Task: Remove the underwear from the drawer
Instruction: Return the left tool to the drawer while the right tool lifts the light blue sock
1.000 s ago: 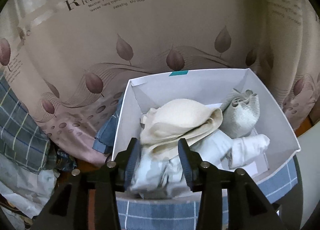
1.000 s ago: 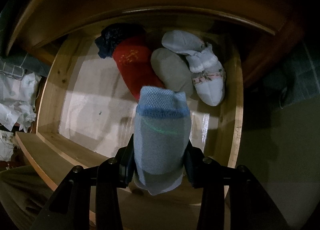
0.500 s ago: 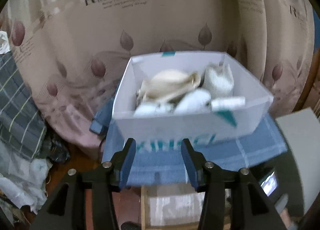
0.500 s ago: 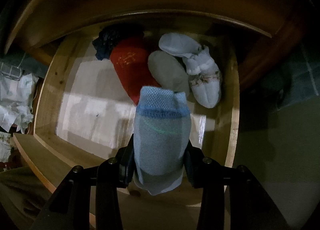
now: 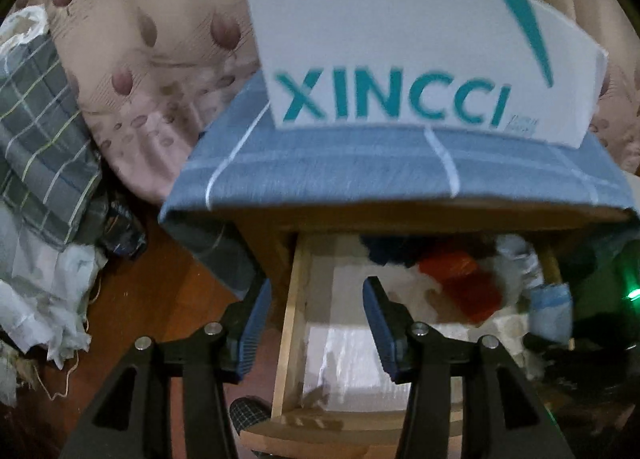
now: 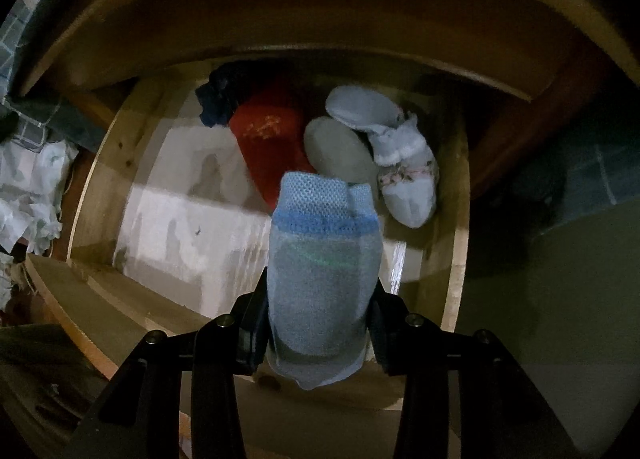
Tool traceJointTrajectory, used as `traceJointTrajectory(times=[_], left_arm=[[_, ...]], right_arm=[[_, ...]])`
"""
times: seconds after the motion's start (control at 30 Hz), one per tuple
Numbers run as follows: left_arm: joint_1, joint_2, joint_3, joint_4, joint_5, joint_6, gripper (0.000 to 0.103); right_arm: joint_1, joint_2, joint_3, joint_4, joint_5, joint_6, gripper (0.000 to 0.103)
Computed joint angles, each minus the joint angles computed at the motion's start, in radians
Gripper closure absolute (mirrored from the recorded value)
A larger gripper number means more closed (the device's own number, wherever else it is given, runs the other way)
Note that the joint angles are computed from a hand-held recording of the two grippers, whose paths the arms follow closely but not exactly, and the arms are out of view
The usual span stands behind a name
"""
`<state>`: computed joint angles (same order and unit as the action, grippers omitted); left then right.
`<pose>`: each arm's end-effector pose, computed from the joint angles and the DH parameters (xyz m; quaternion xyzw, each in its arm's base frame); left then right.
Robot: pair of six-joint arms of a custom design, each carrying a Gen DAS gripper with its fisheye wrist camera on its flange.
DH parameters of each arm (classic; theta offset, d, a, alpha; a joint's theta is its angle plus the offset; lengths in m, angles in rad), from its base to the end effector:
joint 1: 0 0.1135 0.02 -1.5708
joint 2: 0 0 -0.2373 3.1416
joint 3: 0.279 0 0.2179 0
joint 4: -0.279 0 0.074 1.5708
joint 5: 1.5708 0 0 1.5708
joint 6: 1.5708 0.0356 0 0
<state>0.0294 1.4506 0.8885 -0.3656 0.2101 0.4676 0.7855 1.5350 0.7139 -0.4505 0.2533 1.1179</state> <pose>0.2661 0.0004 0.2011 0.2374 0.9138 -0.0191 0.3291 0.1690 0.1564 0.1346 0.1809 0.9643 0.0479 0.1875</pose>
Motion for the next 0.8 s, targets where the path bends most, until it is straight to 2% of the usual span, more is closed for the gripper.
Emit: traceJointTrajectory(times=[0.17, 0.3, 0.37, 0.47, 0.8], left_arm=[[0.032, 0.074, 0.024, -0.031, 0.039, 0.010, 0.054], [0.059, 0.131, 0.075, -0.074, 0.064, -0.018, 0.054], [0.056, 0.131, 0.072, -0.074, 0.059, -0.024, 0.054], [0.048, 0.135, 0.069, -0.082, 0.053, -0.011, 0.054], [0.038, 0.119, 0.046, -0.076, 0.049, 0.015, 0.054]], right_arm=[[0.049, -0.112, -0.007, -0.035, 0.103, 0.027, 0.064], [0.087, -0.187, -0.015, -0.065, 0.127, 0.111, 0.064], [0.093, -0.211, -0.003, -0.093, 0.105, 0.132, 0.064], [0.121, -0.180, 0.101, -0.232, 0.129, 0.136, 0.064], [0.153, -0.218, 0.392, -0.551, 0.195, 0.132, 0.064]])
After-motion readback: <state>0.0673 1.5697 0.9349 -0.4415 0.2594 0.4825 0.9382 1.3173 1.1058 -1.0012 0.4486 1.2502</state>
